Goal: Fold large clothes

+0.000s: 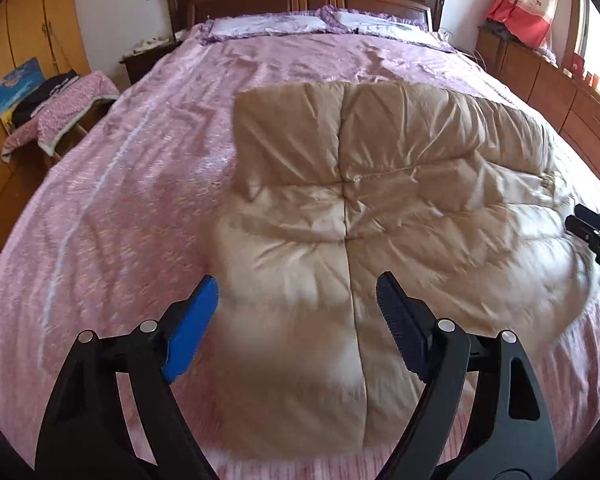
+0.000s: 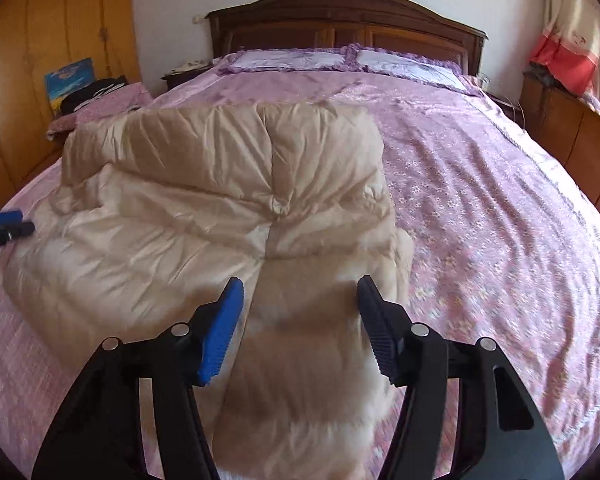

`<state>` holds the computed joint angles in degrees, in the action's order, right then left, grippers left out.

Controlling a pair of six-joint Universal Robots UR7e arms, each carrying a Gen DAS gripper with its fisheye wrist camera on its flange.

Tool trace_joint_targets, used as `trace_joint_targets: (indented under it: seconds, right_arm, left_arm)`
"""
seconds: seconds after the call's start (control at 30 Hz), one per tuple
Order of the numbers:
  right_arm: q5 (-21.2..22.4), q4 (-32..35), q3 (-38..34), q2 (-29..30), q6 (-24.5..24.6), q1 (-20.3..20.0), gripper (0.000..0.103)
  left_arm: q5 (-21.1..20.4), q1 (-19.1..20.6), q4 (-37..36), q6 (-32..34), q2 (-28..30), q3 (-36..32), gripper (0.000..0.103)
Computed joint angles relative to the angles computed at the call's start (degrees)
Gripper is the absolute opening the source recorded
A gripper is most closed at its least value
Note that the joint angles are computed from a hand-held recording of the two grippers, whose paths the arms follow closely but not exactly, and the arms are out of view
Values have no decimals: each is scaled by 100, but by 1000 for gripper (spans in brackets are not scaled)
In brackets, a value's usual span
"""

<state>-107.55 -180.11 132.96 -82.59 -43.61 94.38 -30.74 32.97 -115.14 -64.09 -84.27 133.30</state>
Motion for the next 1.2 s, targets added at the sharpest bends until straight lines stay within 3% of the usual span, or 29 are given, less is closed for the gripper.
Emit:
trace_joint_targets:
  seconds: [0.17, 0.3, 0.47, 0.6, 0.7, 0.77, 0.8, 1.07, 1.2]
  right_arm:
    - [-397, -434, -456, 823, 485, 103, 60]
    - [-893, -736, -817, 1412, 528, 268, 61]
    - [-1043, -590, -1148, 1704, 700, 242, 64]
    - [-1022, -594, -1155, 1723, 692, 242, 67]
    - [-534, -220, -1039, 1330, 875, 147, 87]
    - [-264, -235, -856, 1045, 965, 131, 90]
    - [-182, -235, -773, 901, 985, 128, 98]
    - [-90, 617, -306, -197, 1342, -117, 98]
    - [194, 1001, -10, -676, 1752, -411, 98]
  left_arm:
    - [372, 815, -939, 640, 681, -351, 81]
    - [209, 1382, -1728, 1052, 966, -647, 91]
    - [-16, 1704, -2312, 1273, 1126, -717, 96]
    - [-16, 1611, -1972, 1098, 1018, -728, 96]
    - [-100, 1467, -1690, 930, 694, -635, 96]
    - [-4, 1262, -1476, 680, 379, -452, 96]
    - [43, 1133, -1358, 553, 179, -329, 97]
    - [-194, 483, -139, -723, -986, 317, 99]
    - [-431, 350, -347, -881, -1175, 642, 99]
